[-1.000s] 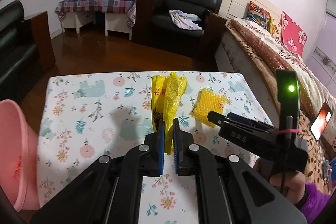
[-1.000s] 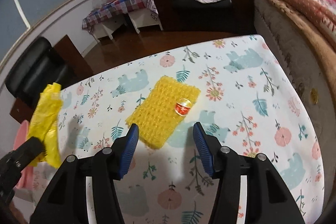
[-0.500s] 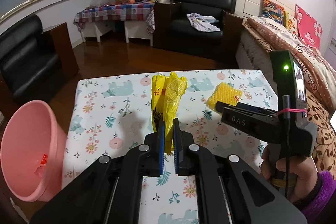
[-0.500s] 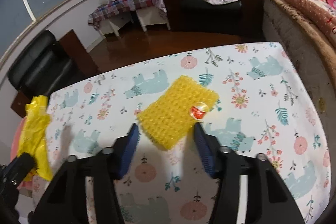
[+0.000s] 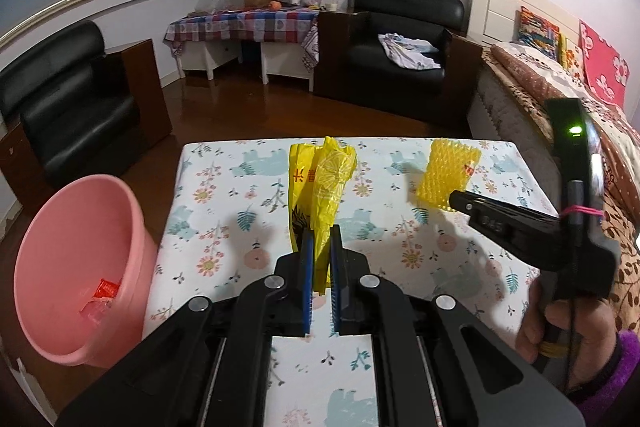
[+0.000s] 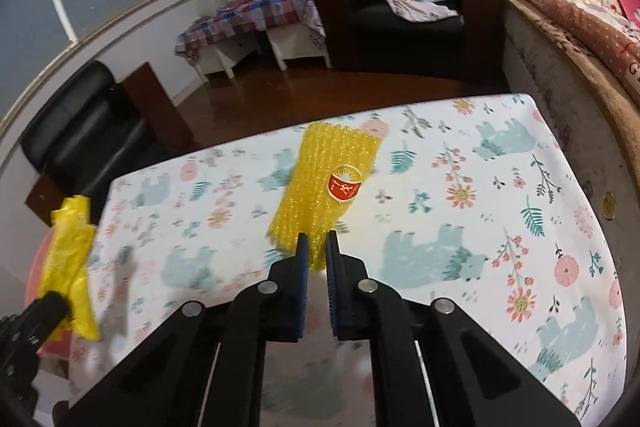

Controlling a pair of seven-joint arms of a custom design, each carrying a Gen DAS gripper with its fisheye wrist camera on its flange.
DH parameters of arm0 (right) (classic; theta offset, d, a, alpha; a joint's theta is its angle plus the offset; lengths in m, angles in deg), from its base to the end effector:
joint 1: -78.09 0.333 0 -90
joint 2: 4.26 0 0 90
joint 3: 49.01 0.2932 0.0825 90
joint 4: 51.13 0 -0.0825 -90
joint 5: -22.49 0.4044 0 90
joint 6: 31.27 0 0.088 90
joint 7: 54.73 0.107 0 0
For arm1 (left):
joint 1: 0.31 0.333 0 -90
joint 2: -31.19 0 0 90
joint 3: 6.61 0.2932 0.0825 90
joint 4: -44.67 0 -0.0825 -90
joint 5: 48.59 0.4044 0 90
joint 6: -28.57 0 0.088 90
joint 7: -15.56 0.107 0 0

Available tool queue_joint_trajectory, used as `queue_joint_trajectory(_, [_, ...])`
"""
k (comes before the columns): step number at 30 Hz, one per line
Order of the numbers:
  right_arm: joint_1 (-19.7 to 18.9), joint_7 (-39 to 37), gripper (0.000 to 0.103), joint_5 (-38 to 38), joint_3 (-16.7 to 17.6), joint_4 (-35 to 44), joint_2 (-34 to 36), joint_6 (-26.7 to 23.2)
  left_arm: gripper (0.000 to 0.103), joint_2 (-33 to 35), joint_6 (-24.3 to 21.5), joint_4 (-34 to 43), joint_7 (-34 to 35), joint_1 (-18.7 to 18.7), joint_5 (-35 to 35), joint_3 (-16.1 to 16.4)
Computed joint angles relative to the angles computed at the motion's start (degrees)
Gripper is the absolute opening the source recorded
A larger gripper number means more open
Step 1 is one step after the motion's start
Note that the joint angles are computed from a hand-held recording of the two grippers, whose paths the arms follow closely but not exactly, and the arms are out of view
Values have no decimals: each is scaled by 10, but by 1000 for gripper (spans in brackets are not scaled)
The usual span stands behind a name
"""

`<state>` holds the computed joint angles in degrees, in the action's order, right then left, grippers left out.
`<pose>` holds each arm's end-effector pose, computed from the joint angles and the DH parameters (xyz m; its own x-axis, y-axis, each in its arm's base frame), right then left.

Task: Collect trash
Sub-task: 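Grasp yellow mesh sleeve with right tool while left tool lifts yellow bag, then carry yellow bag and yellow mesh sleeve over the pink bin with both tools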

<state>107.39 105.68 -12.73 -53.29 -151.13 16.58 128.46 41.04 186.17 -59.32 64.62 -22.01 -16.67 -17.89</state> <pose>0.6229 0.3256 0.4059 -0.1601 -0.9505 -0.2662 -0.7047 0.2989 -0.6434 0.5538 -0.3760 0.5005 -0.2898 -0.9564 0.0372 -0.6530 0.1692 -0.7382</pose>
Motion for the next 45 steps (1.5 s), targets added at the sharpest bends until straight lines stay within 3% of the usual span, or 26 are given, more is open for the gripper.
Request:
queue_joint_trajectory(15, [27,-35,8,-21,28,-6,-37,41,6,-64,15,-68,-98,35,54,2])
queue_joint_trajectory(45, [111,-156,8,12,38,186,65,-35,6,-195,47,-185,-239,156,120,-42])
